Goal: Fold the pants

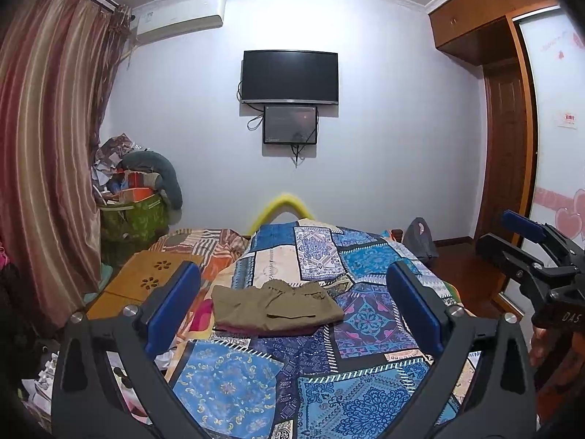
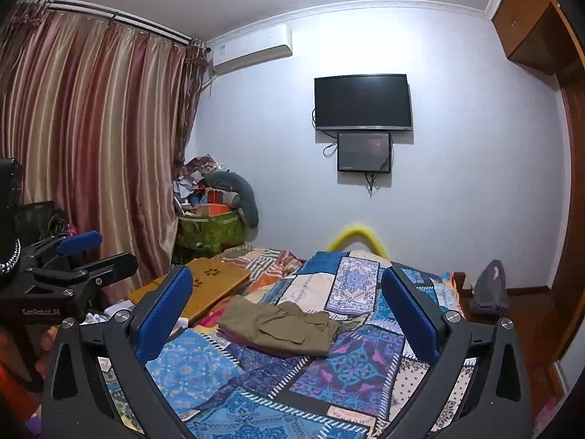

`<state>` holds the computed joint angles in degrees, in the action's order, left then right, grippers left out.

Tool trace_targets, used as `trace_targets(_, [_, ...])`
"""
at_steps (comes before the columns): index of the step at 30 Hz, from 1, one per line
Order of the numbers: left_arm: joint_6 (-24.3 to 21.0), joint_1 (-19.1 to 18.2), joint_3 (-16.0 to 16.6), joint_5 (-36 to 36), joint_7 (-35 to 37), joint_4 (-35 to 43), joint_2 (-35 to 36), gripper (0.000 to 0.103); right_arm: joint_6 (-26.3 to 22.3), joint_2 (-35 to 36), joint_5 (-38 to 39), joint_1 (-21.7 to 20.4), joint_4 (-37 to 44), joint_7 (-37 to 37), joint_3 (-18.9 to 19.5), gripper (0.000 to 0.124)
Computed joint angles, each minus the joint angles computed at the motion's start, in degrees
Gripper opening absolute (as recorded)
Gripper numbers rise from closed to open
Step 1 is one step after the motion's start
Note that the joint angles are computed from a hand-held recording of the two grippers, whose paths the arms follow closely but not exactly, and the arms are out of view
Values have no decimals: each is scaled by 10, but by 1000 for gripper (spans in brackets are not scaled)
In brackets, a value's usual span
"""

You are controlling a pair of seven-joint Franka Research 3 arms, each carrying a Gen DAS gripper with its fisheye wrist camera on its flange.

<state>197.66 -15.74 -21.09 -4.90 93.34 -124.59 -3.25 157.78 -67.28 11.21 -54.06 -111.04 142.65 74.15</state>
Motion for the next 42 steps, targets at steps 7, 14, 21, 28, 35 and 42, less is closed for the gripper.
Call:
trace_targets(7, [-4, -4, -2, -19, 20, 5, 7, 103, -1, 3, 0, 4, -3, 2, -1, 103])
trace_targets(14, [-6, -17, 23, 38, -32, 7, 10, 103, -7, 9, -2, 4, 1, 1, 1, 103])
trace_targets(21, [-8, -16, 20, 36, -27, 9, 13, 103, -7, 10, 0, 4, 1, 2, 1, 103])
trace_targets(28, [-6, -21, 28, 62, -51, 10, 15, 103, -11, 10, -2, 7, 0, 2, -3, 103])
trace_targets(35, [-5, -26, 36, 90, -71, 11, 16, 103, -11, 7, -4, 8, -2, 6, -4, 103])
trace_targets(42, [-3, -25, 37, 104, -84, 8, 14, 103, -12, 7, -6, 12, -7, 11, -7, 103])
